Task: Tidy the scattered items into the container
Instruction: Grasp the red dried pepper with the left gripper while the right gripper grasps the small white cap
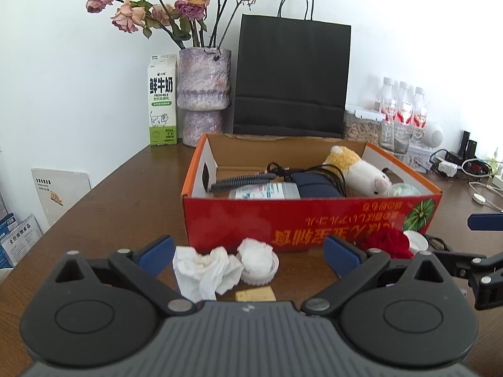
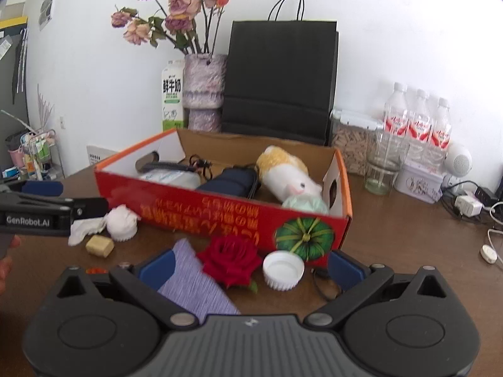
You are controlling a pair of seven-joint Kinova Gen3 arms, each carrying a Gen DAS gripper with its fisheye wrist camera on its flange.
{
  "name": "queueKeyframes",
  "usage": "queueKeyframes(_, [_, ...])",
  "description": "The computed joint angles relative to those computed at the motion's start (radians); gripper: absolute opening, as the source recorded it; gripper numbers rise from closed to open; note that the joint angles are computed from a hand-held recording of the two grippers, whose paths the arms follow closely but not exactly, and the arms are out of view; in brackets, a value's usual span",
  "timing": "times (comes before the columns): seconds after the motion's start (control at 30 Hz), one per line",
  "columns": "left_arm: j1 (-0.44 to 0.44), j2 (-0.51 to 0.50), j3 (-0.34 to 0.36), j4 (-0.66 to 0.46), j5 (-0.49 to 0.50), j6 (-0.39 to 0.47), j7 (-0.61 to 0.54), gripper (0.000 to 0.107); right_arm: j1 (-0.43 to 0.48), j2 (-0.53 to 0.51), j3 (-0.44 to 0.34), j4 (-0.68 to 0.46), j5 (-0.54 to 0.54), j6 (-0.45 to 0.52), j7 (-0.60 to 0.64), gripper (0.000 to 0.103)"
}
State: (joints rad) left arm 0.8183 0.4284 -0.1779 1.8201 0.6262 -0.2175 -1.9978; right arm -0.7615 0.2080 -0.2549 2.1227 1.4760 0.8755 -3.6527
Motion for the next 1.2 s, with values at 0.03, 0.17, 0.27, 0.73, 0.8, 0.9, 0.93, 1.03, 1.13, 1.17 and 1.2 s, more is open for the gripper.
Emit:
queueKeyframes(0.03, [-0.004, -0.003, 0.005, 0.007, -0.005, 0.003, 0.0, 0.103, -0.002, 0.0, -0.003, 0.005, -0.006, -0.003, -0.004, 0.103])
queueKeyframes(0.17, [-0.012, -0.015, 0.011, 0.024, -0.025, 0.028, 0.003, 0.103, -0.012, -0.001, -0.011, 0.015, -0.039, -0.017, 0.002, 0.103])
queueKeyframes(0.27, [-0.017, -0.021, 0.012, 0.031, -0.058, 0.058, 0.022, 0.103, -0.027, -0.006, -0.015, 0.026, -0.057, -0.01, -0.006, 0.103])
queueKeyframes(0.73, [-0.011, -0.032, 0.001, 0.052, -0.203, 0.098, 0.161, 0.103, -0.001, -0.037, -0.013, 0.095, -0.111, -0.1, -0.028, 0.079])
queueKeyframes(0.8, [-0.003, -0.032, -0.007, 0.055, -0.216, 0.098, 0.178, 0.103, -0.001, -0.039, -0.011, 0.1, -0.093, -0.105, -0.04, 0.074])
queueKeyframes(0.9, [-0.003, -0.032, -0.01, 0.053, -0.235, 0.108, 0.203, 0.103, 0.0, -0.044, -0.013, 0.11, -0.07, -0.099, -0.06, 0.047])
queueKeyframes(0.93, [-0.003, -0.031, -0.01, 0.05, -0.242, 0.113, 0.212, 0.103, 0.003, -0.045, -0.013, 0.113, -0.062, -0.102, -0.068, 0.041])
queueKeyframes(1.03, [-0.003, -0.029, -0.012, 0.046, -0.268, 0.124, 0.24, 0.103, 0.006, -0.045, -0.018, 0.117, -0.049, -0.103, -0.071, 0.036])
queueKeyframes(1.13, [0.007, -0.03, -0.021, 0.049, -0.29, 0.124, 0.262, 0.103, 0.002, -0.043, -0.026, 0.119, -0.038, -0.095, -0.067, 0.025])
queueKeyframes(1.17, [0.004, -0.03, -0.016, 0.048, -0.298, 0.124, 0.269, 0.103, -0.002, -0.04, -0.028, 0.119, -0.036, -0.088, -0.067, 0.025])
queueKeyframes(1.2, [0.012, -0.029, -0.023, 0.046, -0.301, 0.129, 0.274, 0.103, -0.004, -0.038, -0.03, 0.121, -0.029, -0.084, -0.076, 0.025])
